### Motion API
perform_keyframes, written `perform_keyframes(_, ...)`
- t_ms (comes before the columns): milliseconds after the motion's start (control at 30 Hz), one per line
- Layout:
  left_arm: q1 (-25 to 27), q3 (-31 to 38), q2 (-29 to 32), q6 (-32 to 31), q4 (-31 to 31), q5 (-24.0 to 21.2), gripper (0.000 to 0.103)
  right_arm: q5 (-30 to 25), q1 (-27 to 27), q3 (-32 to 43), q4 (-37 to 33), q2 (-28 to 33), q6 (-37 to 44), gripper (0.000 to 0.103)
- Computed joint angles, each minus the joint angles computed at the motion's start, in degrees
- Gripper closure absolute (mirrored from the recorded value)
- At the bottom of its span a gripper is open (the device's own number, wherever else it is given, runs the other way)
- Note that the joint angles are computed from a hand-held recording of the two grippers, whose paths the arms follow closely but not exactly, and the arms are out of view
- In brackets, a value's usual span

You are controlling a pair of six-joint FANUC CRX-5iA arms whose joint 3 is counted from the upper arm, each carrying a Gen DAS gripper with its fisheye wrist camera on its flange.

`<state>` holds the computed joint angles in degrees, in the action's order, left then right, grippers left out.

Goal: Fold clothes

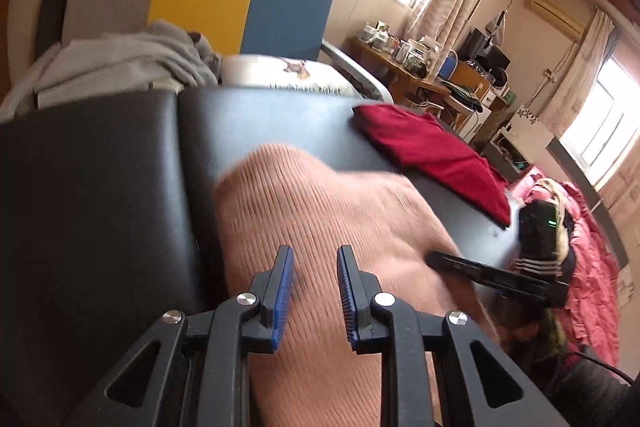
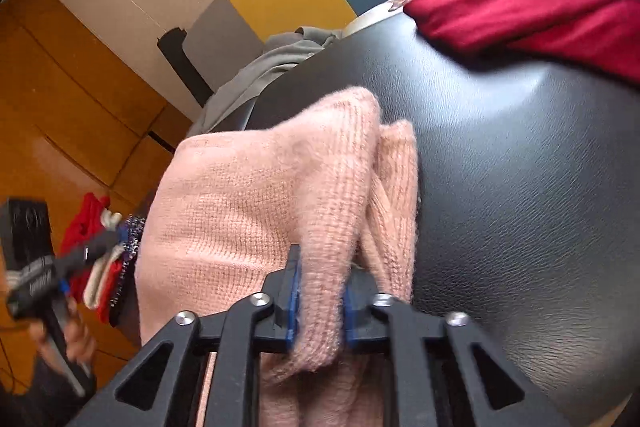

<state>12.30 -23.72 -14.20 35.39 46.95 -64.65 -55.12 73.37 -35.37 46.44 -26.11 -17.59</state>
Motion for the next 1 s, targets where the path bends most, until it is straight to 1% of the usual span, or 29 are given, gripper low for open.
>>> perform_keyframes(33, -0.9, 1.4, 1.2, 0.1, -0.8, 0.5, 0.081, -4.3, 1.4, 1.8, 0.2, 0.8, 1.3, 0.054)
perform_keyframes(67, -2.0, 3.0, 2.5, 0.5, -1.9, 1.0, 0.081, -6.8, 2.5, 3.0, 1.3, 1.1, 2.8, 0.045)
perform_keyframes(100, -3.0, 4.6, 3.8, 1.0, -2.9, 1.3, 0.081, -8.3, 3.4, 3.8, 2.8, 1.2, 4.5, 0.045)
perform_keyframes(133, -3.9, 6.0, 5.0, 1.4, -4.0, 1.5, 0.081, -8.3, 4.1, 4.6, 3.6, 1.3, 6.7, 0.045)
perform_keyframes(200, -6.0, 7.9, 6.8, 3.2, -6.1, 2.1, 0.081, -6.2, 5.3, 6.9, 2.2, 2.4, 14.0, 0.045)
perform_keyframes(267, -8.0, 9.2, 8.2, 4.8, -8.0, 2.9, 0.081, -5.4, 6.7, 9.8, -2.6, 4.5, 23.3, 0.045)
perform_keyframes(300, -8.9, 9.3, 8.5, 5.4, -8.7, 3.7, 0.081, -6.3, 7.5, 11.0, -5.4, 5.4, 26.8, 0.049)
perform_keyframes(333, -9.7, 9.7, 9.1, 6.0, -9.1, 3.9, 0.081, -8.1, 8.1, 12.2, -8.5, 6.2, 29.7, 0.050)
perform_keyframes(367, -10.4, 10.0, 9.6, 6.5, -9.6, 3.9, 0.080, -10.9, 8.7, 12.5, -11.1, 6.9, 30.7, 0.050)
perform_keyframes(433, -11.7, 11.7, 11.5, 8.5, -11.9, 2.7, 0.079, -11.9, 10.1, 7.6, -11.2, 3.8, 25.3, 0.061)
perform_keyframes(467, -12.7, 12.9, 12.8, 10.2, -14.2, 1.6, 0.079, -10.9, 11.7, 3.1, -7.9, 0.6, 20.1, 0.064)
perform_keyframes(500, -13.7, 13.1, 13.2, 11.4, -16.2, 2.1, 0.079, -10.5, 12.8, 0.4, -5.3, -1.1, 17.1, 0.066)
perform_keyframes(567, -15.8, 11.5, 11.6, 13.0, -19.2, 6.8, 0.078, -10.7, 13.9, -2.2, -2.7, -2.4, 14.6, 0.066)
perform_keyframes(633, -17.5, 11.9, 11.2, 15.5, -22.3, 8.6, 0.078, -11.0, 14.8, -4.3, -0.5, -3.3, 13.3, 0.066)
perform_keyframes(667, -17.8, 12.1, 11.4, 16.3, -22.7, 8.9, 0.078, -10.8, 14.8, -4.8, 0.0, -3.7, 13.2, 0.066)
perform_keyframes(700, -17.4, 12.2, 11.6, 16.6, -22.0, 8.4, 0.078, -10.5, 14.7, -5.3, 0.3, -4.2, 12.6, 0.066)
perform_keyframes(767, -15.2, 11.9, 11.5, 16.0, -17.9, 6.2, 0.081, -10.6, 14.5, -5.0, -0.4, -4.7, 12.7, 0.066)
perform_keyframes(833, -12.2, 10.8, 10.2, 15.2, -13.6, 4.3, 0.083, -12.0, 14.6, -3.6, -1.8, -4.2, 14.5, 0.066)
perform_keyframes(900, -8.6, 8.8, 7.5, 13.6, -9.7, 3.0, 0.083, -11.0, 12.2, -0.1, -4.1, -1.2, 17.0, 0.059)
perform_keyframes(933, -6.9, 7.4, 5.2, 12.5, -9.1, 3.2, 0.083, -11.2, 11.2, 2.0, -5.5, 0.0, 18.6, 0.056)
perform_keyframes(967, -5.4, 6.1, 3.2, 11.0, -8.6, 3.2, 0.083, -11.7, 10.5, 4.2, -6.9, 0.9, 20.5, 0.049)
perform_keyframes(1000, -4.0, 4.4, 1.2, 8.9, -8.0, 2.6, 0.083, -11.6, 9.7, 5.6, -6.8, 1.8, 21.7, 0.043)
